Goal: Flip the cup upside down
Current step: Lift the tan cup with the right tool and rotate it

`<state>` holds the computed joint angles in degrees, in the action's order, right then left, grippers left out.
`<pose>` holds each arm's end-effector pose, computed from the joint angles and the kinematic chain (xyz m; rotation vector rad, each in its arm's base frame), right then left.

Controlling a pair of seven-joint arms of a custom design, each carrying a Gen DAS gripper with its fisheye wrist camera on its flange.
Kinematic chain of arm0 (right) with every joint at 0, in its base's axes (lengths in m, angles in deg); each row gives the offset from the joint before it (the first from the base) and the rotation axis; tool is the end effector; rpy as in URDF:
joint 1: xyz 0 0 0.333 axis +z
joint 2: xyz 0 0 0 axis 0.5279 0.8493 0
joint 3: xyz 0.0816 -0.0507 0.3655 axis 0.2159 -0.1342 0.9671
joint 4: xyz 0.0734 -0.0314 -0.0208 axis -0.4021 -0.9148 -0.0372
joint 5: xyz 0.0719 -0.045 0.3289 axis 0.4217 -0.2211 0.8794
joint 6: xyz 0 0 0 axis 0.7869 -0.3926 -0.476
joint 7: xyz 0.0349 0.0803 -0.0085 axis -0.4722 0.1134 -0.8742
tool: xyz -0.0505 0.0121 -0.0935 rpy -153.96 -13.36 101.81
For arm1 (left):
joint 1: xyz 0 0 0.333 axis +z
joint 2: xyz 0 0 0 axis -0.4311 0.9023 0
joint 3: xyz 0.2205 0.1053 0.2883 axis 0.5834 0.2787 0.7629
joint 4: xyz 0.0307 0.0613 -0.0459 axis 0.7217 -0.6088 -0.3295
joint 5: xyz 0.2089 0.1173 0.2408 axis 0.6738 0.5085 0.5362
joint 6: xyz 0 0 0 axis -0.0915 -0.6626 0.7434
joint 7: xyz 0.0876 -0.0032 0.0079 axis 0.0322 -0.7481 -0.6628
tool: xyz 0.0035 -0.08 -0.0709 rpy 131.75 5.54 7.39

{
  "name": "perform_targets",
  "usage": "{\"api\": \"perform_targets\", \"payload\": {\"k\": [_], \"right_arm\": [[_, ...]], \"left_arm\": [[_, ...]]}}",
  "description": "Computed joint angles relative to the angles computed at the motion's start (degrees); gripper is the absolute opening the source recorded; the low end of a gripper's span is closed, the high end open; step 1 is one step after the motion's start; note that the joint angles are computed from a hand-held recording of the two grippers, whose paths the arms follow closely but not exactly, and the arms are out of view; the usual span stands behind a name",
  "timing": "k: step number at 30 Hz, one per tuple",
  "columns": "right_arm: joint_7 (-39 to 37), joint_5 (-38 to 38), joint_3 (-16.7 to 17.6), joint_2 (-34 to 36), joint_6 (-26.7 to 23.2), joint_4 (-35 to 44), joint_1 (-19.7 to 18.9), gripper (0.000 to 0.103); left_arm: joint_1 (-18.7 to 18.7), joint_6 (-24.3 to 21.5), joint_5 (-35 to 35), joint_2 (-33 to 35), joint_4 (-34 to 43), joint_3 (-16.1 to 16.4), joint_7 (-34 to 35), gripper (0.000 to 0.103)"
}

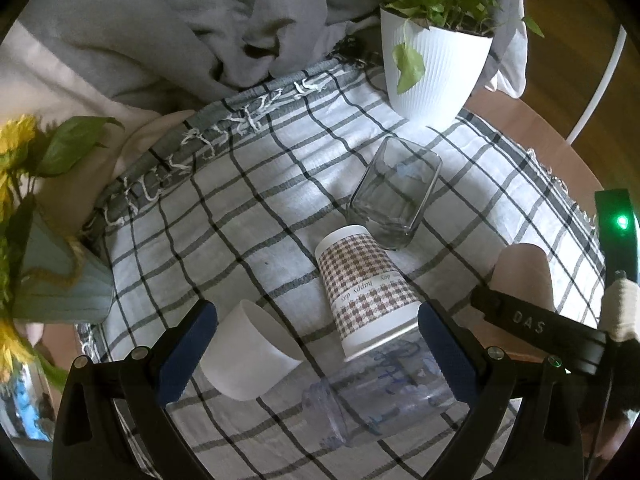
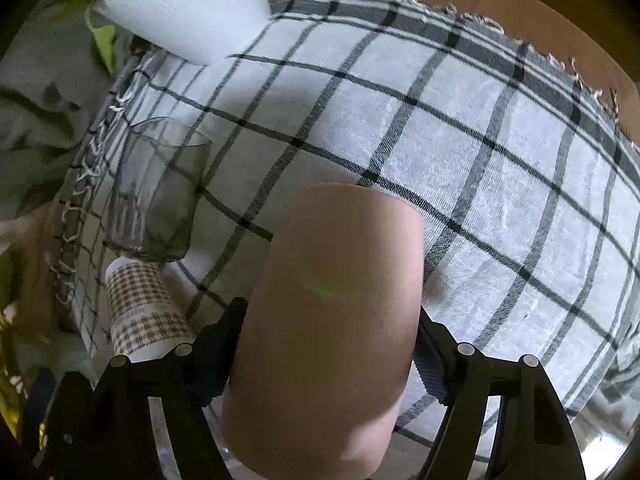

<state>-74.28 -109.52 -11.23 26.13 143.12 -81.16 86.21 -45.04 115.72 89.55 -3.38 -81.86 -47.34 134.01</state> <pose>0.4260 0.5402 0.2810 -0.0757 2.8645 -0.2244 0.5827 -0.3808 0.3444 -0.6300 2.8282 -0.5673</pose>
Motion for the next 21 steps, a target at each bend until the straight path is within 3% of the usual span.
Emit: {"api": "perform_targets", "payload": {"k": [8, 11, 15, 21], "right_arm": [[-5.53, -1.93, 1.84, -2.4, -10.7, 4.13, 1.66, 0.074], [-8.34, -3.81, 2.69, -3.11, -12.73, 5.64, 2.35, 0.074], [-11.71, -5.96, 3.73, -3.77, -13.66, 6.95, 3.36, 0.074], [-16.42, -7.57, 4.93, -3.16, -12.5, 8.83, 5.17, 0.074]], "left_arm": [[0.53, 2.77, -2.07, -4.96, -6.9, 1.06, -6.32, 0.103], [1.1, 6.01, -2.52, -7.82, -11.54, 1.53, -8.99, 0.103], [2.44, 9.52, -3.03, -11.25, -17.56, 1.82, -12.49, 0.103], [2.28, 14.37, -2.07, -16.17, -27.34, 5.78, -20.41, 0.103]]}}
